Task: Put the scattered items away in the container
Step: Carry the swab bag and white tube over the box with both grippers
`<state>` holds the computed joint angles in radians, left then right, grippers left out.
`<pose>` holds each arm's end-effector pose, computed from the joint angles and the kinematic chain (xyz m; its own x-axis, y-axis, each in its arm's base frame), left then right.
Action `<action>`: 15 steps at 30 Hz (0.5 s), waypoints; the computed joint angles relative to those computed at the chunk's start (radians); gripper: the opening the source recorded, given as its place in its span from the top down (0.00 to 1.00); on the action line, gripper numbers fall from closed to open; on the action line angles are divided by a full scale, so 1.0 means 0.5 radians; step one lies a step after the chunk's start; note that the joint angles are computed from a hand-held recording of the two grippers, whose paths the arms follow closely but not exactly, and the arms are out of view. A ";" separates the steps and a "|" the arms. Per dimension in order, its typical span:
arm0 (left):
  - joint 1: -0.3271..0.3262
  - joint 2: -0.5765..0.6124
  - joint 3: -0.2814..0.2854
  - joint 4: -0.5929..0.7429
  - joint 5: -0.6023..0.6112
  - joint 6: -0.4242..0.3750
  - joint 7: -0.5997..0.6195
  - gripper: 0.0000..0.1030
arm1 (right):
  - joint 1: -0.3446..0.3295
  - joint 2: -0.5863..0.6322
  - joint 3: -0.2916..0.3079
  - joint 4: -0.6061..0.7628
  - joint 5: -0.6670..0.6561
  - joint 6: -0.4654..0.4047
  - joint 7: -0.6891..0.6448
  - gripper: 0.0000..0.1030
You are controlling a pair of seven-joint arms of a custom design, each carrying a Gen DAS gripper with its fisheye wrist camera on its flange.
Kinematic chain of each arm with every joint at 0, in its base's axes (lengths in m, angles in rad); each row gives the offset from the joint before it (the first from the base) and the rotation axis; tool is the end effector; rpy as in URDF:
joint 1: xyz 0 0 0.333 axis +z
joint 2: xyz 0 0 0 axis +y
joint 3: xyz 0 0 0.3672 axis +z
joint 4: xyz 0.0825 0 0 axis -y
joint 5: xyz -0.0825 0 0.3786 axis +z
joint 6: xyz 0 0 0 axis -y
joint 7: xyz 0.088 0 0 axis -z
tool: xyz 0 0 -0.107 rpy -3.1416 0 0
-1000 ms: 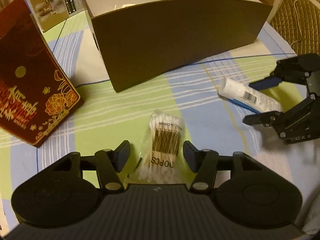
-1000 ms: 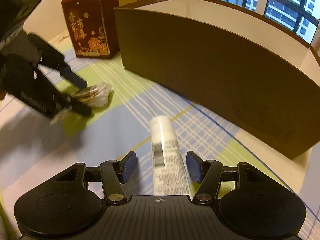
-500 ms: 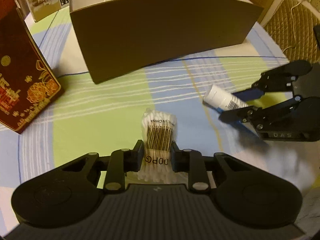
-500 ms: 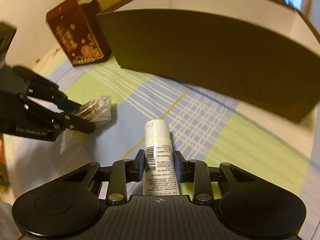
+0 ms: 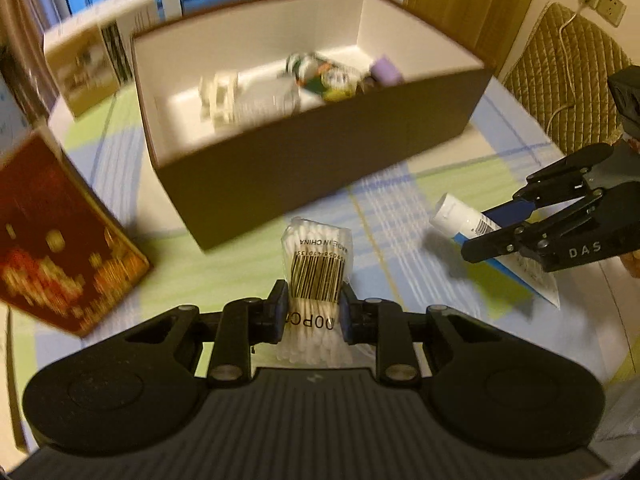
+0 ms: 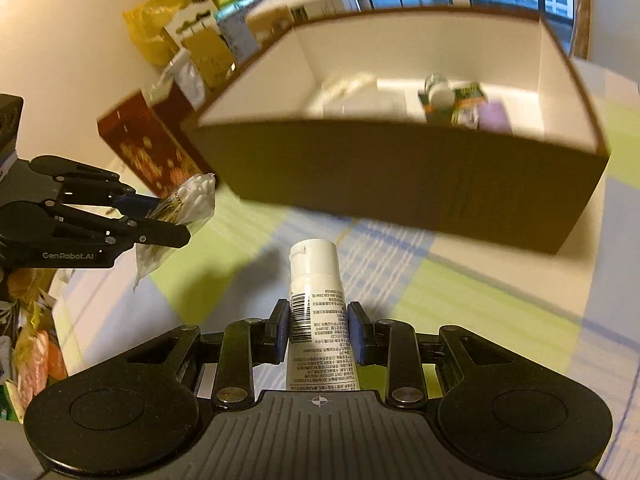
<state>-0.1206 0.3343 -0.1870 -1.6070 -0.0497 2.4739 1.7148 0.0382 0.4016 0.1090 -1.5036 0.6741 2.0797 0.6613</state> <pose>0.6829 -0.1954 0.5486 -0.3923 -0.9192 0.0332 -0.7932 0.3198 -0.5183 0.7025 0.1220 0.5155 0.7160 -0.6132 -0.3335 -0.6805 -0.5065 -0.5295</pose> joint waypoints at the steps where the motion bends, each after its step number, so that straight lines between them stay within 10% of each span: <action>1: 0.001 0.010 -0.001 0.036 0.003 0.002 0.014 0.79 | -0.005 0.021 0.004 0.055 0.009 -0.021 0.009 0.68; 15: -0.078 0.393 0.062 0.867 0.214 -0.146 0.112 0.79 | -0.002 0.486 0.112 1.022 0.020 -0.088 0.283 0.68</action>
<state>-0.1595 0.5306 -0.1562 -1.1734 0.0571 2.4010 1.7707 0.0372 0.6447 0.1650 -0.9927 0.6841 2.0359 0.8030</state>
